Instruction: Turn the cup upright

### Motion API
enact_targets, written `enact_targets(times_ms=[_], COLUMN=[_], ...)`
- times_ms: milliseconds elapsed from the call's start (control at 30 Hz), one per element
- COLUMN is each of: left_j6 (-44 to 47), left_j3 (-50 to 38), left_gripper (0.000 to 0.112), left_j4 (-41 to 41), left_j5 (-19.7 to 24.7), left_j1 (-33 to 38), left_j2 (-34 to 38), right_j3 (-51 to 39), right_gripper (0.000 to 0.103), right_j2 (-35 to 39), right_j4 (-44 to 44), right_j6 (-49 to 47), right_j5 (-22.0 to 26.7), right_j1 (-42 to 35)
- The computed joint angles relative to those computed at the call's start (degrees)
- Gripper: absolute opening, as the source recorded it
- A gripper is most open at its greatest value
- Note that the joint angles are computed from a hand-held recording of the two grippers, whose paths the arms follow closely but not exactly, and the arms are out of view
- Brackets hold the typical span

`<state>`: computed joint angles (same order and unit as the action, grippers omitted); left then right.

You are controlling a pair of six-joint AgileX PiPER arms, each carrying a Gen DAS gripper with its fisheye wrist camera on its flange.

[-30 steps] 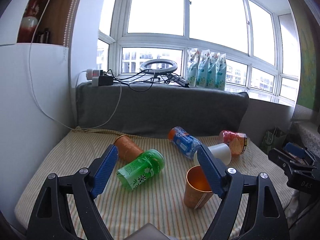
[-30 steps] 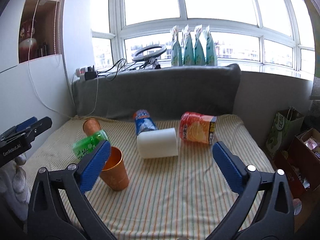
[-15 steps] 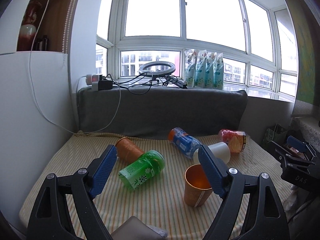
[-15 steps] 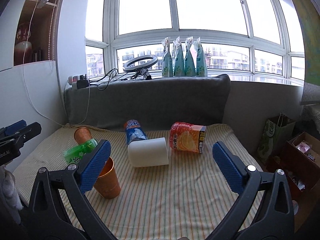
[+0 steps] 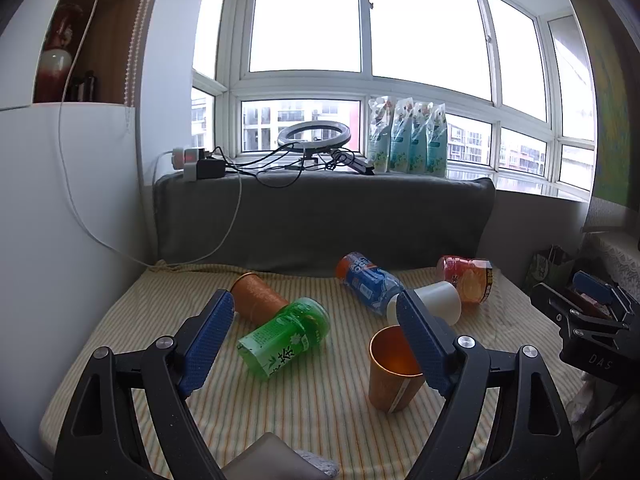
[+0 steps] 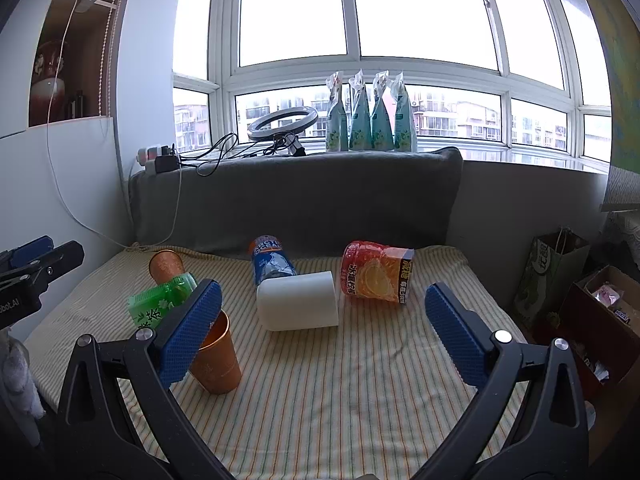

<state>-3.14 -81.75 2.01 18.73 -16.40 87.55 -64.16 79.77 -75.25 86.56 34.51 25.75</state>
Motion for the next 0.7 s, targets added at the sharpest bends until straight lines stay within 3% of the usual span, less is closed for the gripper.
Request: enact_targets(times_ms=[700], left_j6=[0.81], left_j3=[0.45], left_gripper=[0.083], left_j4=[-0.25], left_j5=[0.00], left_j1=[-0.07], left_j2=[-0.20], right_j3=[0.20], right_gripper=[0.103], right_j2=[-0.14], right_j4=[2.70], right_j6=[-1.99], right_j5=[-1.99], right_j1=[-1.66])
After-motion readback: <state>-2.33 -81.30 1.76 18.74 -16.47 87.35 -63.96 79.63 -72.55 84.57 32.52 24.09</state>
